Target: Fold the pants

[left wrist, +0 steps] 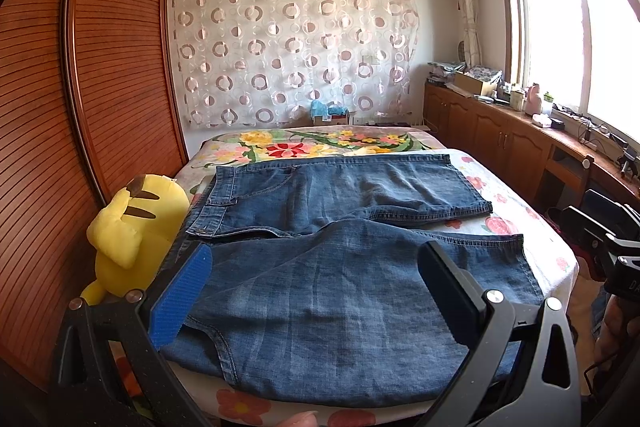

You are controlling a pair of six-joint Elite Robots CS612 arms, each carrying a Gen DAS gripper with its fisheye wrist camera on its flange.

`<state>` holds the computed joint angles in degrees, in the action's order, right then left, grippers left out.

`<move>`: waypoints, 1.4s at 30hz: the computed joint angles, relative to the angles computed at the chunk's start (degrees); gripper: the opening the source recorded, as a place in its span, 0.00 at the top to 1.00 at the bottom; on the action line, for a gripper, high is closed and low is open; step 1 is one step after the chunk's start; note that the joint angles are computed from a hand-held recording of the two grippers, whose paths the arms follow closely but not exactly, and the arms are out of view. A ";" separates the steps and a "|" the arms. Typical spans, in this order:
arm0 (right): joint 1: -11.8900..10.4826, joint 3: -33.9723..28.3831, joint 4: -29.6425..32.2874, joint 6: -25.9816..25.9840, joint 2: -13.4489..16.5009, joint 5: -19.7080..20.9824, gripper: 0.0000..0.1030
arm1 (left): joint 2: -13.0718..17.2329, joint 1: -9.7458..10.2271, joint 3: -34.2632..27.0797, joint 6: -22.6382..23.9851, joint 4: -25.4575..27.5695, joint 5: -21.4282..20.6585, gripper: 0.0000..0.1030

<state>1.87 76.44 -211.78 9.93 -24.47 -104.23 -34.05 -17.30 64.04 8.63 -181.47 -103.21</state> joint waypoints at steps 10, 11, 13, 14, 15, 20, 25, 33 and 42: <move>0.02 -0.07 -0.08 -0.01 0.07 -0.13 0.01 | 0.40 -0.08 0.23 -0.02 -0.66 0.01 0.00; 0.02 -0.07 -0.08 -0.01 0.07 -0.13 0.01 | 0.38 -0.09 0.25 -0.02 -0.71 0.05 0.00; 0.02 -0.08 -0.11 -0.06 0.08 -0.10 0.01 | 0.40 -0.09 0.24 -0.03 -0.68 0.09 0.00; 0.02 -0.08 -0.11 -0.06 0.08 -0.10 0.01 | 0.39 -0.08 0.24 -0.05 -0.70 0.03 0.00; 0.02 -0.08 -0.10 0.01 0.08 -0.10 0.01 | 0.47 -0.10 0.32 -0.05 -0.86 0.01 0.00; 0.02 -0.06 -0.09 0.00 0.06 -0.02 0.01 | 0.48 -0.10 0.28 -0.11 -0.86 0.07 0.00; 0.03 -0.08 -0.18 -0.04 0.07 -0.02 0.01 | 0.48 -0.09 0.27 -0.01 -0.97 0.07 0.00; 0.02 -0.07 -0.17 -0.02 0.06 0.07 0.01 | 0.44 -0.08 0.26 -0.07 -0.91 -0.01 0.00; 0.05 -0.08 -0.19 -0.05 0.08 0.02 0.01 | 0.45 -0.08 0.25 -0.05 -0.93 0.04 0.00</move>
